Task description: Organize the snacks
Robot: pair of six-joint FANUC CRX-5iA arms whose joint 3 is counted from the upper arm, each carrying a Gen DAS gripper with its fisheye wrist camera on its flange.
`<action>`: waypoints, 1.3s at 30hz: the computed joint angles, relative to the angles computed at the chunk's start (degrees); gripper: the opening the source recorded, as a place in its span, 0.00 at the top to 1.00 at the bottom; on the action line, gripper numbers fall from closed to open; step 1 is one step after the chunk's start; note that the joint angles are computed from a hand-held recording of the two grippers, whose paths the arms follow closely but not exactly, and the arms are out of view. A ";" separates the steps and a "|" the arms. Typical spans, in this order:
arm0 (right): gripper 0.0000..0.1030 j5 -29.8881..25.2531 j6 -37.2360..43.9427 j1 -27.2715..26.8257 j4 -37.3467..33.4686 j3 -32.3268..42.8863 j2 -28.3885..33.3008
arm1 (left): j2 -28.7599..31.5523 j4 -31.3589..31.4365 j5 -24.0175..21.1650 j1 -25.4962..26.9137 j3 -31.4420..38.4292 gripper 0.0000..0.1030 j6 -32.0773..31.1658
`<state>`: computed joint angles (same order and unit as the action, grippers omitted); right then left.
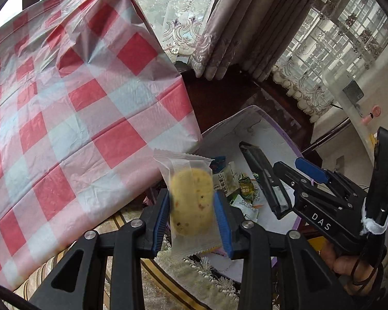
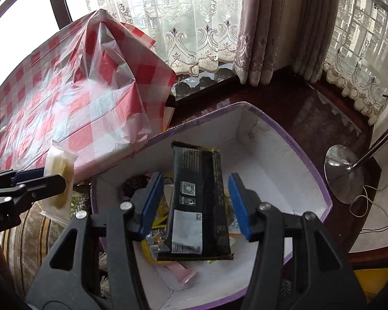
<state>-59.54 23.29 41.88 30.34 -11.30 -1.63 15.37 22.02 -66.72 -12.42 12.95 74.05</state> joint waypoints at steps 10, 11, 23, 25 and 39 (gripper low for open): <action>0.40 -1.13 -3.22 0.10 2.25 -1.53 -1.25 | 0.87 0.38 -1.27 -1.41 0.77 0.47 1.82; 0.39 -1.25 -3.39 0.15 2.24 -1.59 -1.29 | 0.47 0.86 -1.35 -1.25 0.21 0.46 1.82; 0.35 -5.27 -5.04 2.21 2.17 -1.74 -2.38 | -10.04 9.06 0.62 3.19 -15.07 0.17 3.45; 0.34 -5.97 -4.97 2.62 2.10 -1.69 -2.54 | -10.18 8.87 0.17 3.37 -15.41 0.17 2.90; 0.34 -10.43 -3.42 4.58 0.93 -0.06 -1.69 | -8.07 7.61 -0.30 2.60 -13.99 0.12 4.41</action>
<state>-69.97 19.86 46.46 31.27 -11.36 -3.32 7.30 29.63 -67.03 -9.81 -1.04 78.46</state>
